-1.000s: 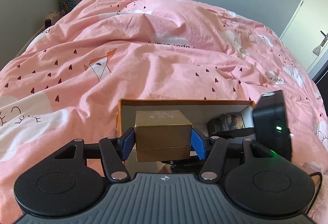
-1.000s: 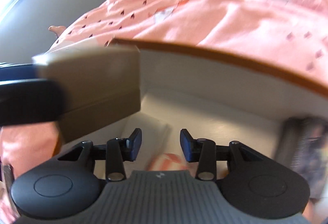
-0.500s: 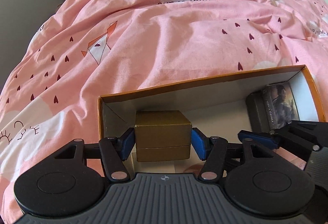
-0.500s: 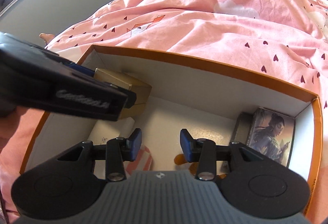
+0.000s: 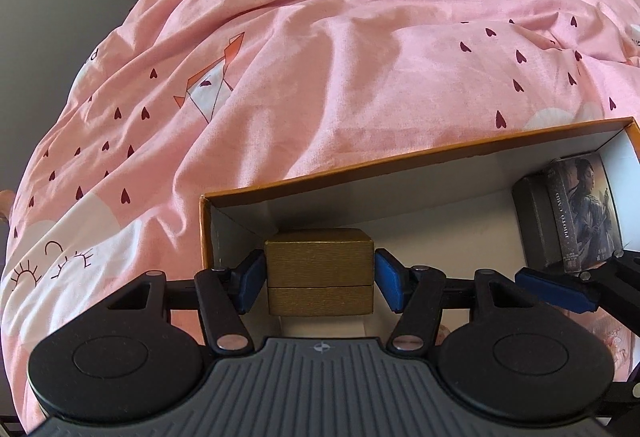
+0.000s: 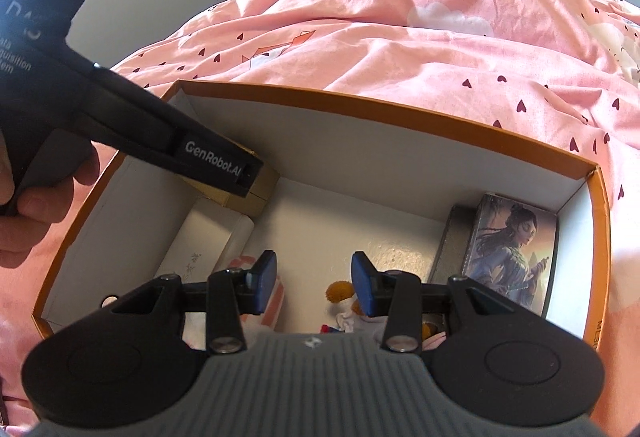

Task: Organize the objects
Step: 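Open the left gripper to release the gold box in the box corner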

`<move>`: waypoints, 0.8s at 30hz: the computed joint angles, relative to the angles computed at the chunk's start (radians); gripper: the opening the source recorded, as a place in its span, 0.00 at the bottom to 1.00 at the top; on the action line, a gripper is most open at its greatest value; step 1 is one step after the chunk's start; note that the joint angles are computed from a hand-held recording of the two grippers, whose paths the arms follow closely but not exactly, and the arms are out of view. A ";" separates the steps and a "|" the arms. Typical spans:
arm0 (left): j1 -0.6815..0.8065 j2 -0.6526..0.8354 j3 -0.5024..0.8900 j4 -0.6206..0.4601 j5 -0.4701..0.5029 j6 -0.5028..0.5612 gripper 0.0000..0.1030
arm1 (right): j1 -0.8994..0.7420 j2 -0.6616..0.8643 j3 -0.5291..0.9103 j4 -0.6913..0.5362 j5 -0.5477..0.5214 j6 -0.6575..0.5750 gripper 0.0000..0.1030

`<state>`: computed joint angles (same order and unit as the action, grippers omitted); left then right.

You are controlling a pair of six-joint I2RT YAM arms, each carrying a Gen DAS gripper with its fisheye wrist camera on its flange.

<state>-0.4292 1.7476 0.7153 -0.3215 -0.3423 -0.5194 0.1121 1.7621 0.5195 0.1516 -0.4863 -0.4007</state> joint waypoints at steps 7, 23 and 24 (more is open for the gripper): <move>-0.035 -0.053 -0.037 0.000 -0.044 0.011 0.68 | 0.001 -0.045 -0.019 -0.018 0.001 -0.001 0.47; -0.300 -0.453 -0.156 -0.176 -0.122 -0.192 0.68 | -0.107 -0.491 -0.193 -0.231 -0.079 -0.057 0.48; -0.343 -0.494 -0.165 -0.201 -0.137 -0.227 0.68 | -0.134 -0.543 -0.210 -0.264 -0.099 -0.071 0.48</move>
